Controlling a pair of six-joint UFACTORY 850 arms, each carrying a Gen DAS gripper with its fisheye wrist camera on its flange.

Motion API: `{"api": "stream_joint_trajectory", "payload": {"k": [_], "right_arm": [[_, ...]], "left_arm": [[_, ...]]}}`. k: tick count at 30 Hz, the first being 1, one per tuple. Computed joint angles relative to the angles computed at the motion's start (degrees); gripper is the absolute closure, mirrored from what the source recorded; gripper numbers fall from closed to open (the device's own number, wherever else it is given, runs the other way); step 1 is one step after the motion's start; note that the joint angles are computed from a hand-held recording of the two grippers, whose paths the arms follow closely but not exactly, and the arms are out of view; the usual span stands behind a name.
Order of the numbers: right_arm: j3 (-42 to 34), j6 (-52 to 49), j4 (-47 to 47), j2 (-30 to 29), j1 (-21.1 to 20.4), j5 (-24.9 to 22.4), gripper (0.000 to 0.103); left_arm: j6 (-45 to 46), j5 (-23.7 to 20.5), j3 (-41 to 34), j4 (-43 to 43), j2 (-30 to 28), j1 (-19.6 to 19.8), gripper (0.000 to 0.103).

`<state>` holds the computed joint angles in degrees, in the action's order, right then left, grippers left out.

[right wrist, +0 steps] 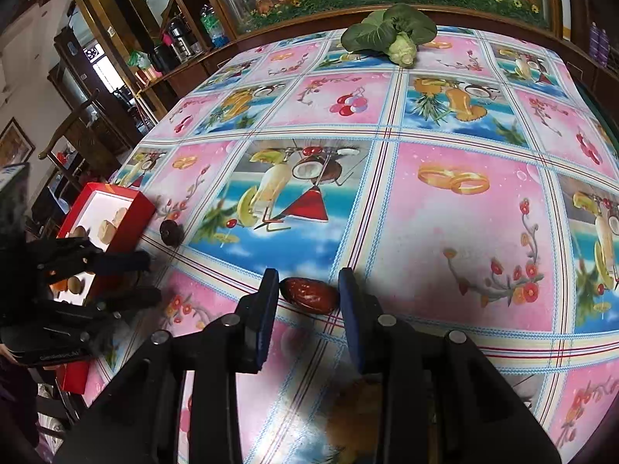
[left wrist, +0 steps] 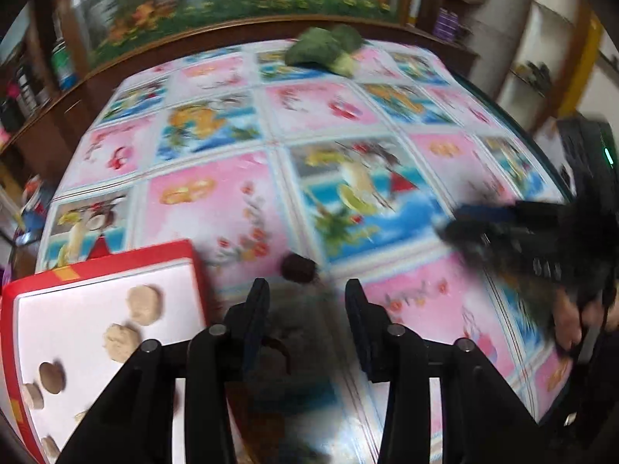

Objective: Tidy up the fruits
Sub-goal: 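Grasp a dark date with the left tool while the right tool grasps a red date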

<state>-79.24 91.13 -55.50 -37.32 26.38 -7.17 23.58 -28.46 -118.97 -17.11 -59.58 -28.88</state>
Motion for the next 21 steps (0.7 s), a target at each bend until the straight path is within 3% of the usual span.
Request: {"api": "stream_joint_trajectory", "payload": {"k": [4,7,14,21], "right_arm": [[-0.8,-5.8,3.9,-0.3,0.5,-1.7,0.068],[-1.1,-10.1,6.7,-0.4,0.8,-1.9,0.058],[-0.9,-14.3,7.8,-0.1,1.3,-3.4,0.057],[0.2,-9.7,4.5,0.5,0.6,-2.1,0.057]], "left_arm": [[-3.4,-3.1,-4.1,0.7,-2.7,0.0,0.061],[-4.5,-3.5,-4.6,0.0,-3.2,-0.4,0.060],[-10.3,-4.3,-7.7,2.4,-5.4,-0.8,0.060],[-7.5,-3.8,-7.3,1.8,-5.6,-1.0,0.062]]}}
